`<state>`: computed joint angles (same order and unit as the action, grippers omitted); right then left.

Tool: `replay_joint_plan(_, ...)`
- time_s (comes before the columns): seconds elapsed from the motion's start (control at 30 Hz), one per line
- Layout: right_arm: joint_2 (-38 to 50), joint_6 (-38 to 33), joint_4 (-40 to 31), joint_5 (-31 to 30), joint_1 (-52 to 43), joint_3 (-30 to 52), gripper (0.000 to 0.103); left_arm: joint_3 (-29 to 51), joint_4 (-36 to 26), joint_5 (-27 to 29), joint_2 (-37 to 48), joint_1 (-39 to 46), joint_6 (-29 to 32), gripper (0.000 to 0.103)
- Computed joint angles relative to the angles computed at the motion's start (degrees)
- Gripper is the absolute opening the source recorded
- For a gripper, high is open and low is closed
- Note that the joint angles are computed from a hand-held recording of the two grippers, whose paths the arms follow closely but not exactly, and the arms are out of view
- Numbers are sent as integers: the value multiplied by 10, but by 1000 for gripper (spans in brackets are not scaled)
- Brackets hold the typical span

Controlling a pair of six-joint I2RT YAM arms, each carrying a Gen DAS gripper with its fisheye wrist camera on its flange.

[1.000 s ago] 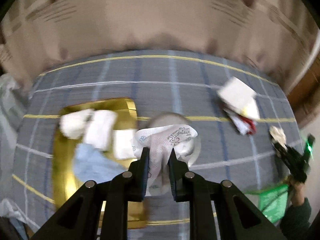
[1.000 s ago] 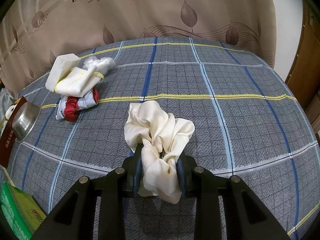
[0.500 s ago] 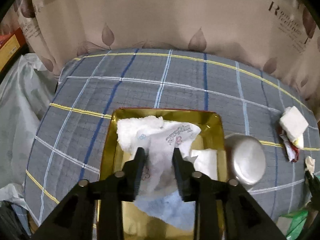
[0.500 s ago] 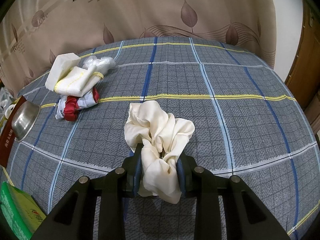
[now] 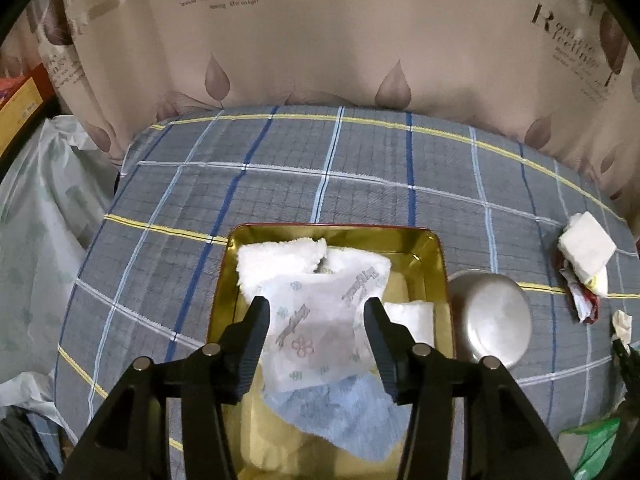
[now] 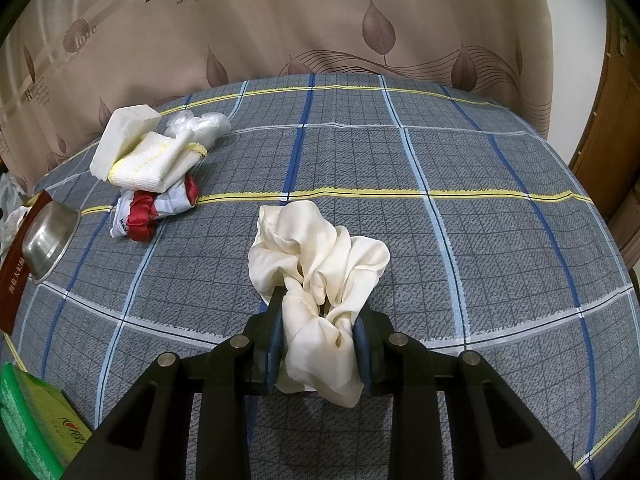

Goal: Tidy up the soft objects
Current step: 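Carry the cream cloth into the gold tray and open the right gripper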

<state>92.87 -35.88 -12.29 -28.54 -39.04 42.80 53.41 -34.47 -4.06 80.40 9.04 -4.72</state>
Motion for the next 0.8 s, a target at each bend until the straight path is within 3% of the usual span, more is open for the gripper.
replay_joint_plan(0.47, 15, 13, -36, -19, -9, 26, 30, -119, -23, -14, -160, 21, 13, 50)
replay_joint_plan(0.67, 2, 21, -36, 19, 9, 25, 13, -161, -23, -14, -206, 34, 23, 50)
replay_joint_plan(0.8, -12, 26, -54, 37, 16, 28, 11, -184, -25, -22, -237, 48, 31, 50)
